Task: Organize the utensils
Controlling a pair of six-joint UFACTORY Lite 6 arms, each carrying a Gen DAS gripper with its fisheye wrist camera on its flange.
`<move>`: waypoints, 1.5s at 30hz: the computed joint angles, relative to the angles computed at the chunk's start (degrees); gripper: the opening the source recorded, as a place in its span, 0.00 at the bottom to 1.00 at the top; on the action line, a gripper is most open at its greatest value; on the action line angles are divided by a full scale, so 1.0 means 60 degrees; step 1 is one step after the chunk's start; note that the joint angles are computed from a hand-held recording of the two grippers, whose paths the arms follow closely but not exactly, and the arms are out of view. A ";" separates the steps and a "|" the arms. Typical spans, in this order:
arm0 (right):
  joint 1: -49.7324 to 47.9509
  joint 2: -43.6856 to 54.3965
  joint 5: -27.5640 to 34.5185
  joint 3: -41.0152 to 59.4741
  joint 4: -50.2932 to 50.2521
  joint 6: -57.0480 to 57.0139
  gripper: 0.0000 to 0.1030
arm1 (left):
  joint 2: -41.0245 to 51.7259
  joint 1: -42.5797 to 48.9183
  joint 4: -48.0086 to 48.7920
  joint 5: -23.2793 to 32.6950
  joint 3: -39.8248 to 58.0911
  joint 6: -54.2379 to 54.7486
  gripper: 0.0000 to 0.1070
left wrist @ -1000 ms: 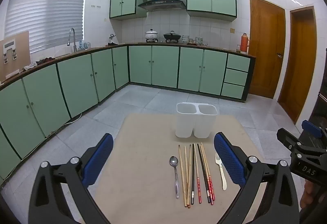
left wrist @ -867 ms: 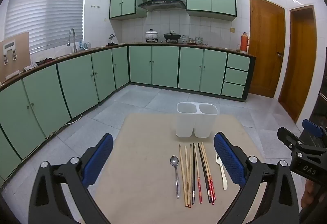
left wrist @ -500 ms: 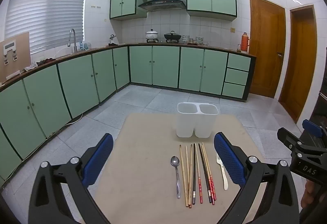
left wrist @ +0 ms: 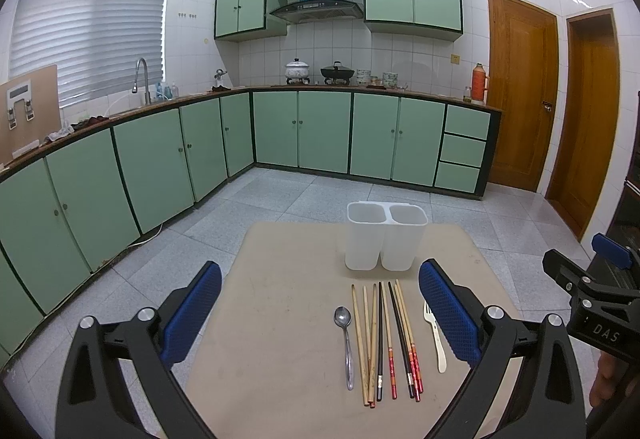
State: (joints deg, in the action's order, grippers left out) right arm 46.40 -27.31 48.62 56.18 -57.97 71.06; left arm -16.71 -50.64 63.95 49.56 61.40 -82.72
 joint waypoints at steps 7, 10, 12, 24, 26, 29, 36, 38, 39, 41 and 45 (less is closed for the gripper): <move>-0.0010 -0.0012 -0.0006 0.0002 0.0013 -0.0019 0.95 | -0.0043 0.0110 0.0091 -0.0150 -0.0162 -0.0098 0.91; -0.0010 -0.0016 -0.0003 -0.0006 -0.0013 -0.0002 0.95 | -0.0032 -0.0092 0.0006 0.0098 0.0010 0.0000 0.91; 0.0000 -0.0027 0.0002 -0.0007 -0.0005 -0.0002 0.95 | -0.0020 -0.0083 0.0022 0.0083 0.0007 -0.0015 0.91; 0.0002 -0.0018 0.0021 0.0015 0.0006 -0.0015 0.95 | -0.0016 -0.0121 0.0053 0.0116 -0.0008 -0.0057 0.91; 0.0009 -0.0021 0.0020 -0.0002 -0.0012 0.0008 0.95 | -0.0020 -0.0129 0.0065 0.0127 -0.0008 -0.0058 0.91; 0.0000 -0.0025 0.0013 -0.0009 -0.0006 0.0001 0.95 | -0.0019 -0.0134 0.0066 0.0121 -0.0019 -0.0078 0.91; 0.0002 -0.0030 0.0004 -0.0022 -0.0015 0.0012 0.95 | 0.0177 -0.0036 0.0077 0.0025 0.0156 -0.0050 0.91; -0.0002 -0.0033 0.0004 -0.0024 -0.0012 0.0007 0.95 | 0.0134 -0.0064 0.0080 0.0049 0.0127 -0.0050 0.91; -0.0006 -0.0034 0.0004 -0.0019 -0.0002 -0.0007 0.95 | 0.0147 -0.0062 0.0082 0.0046 0.0134 -0.0060 0.91; -0.0004 -0.0036 -0.0003 -0.0034 -0.0030 0.0024 0.95 | 0.0135 -0.0068 0.0085 0.0052 0.0124 -0.0049 0.91; -0.0009 -0.0037 -0.0002 -0.0030 -0.0004 0.0003 0.95 | 0.0135 -0.0071 0.0091 0.0055 0.0117 -0.0060 0.91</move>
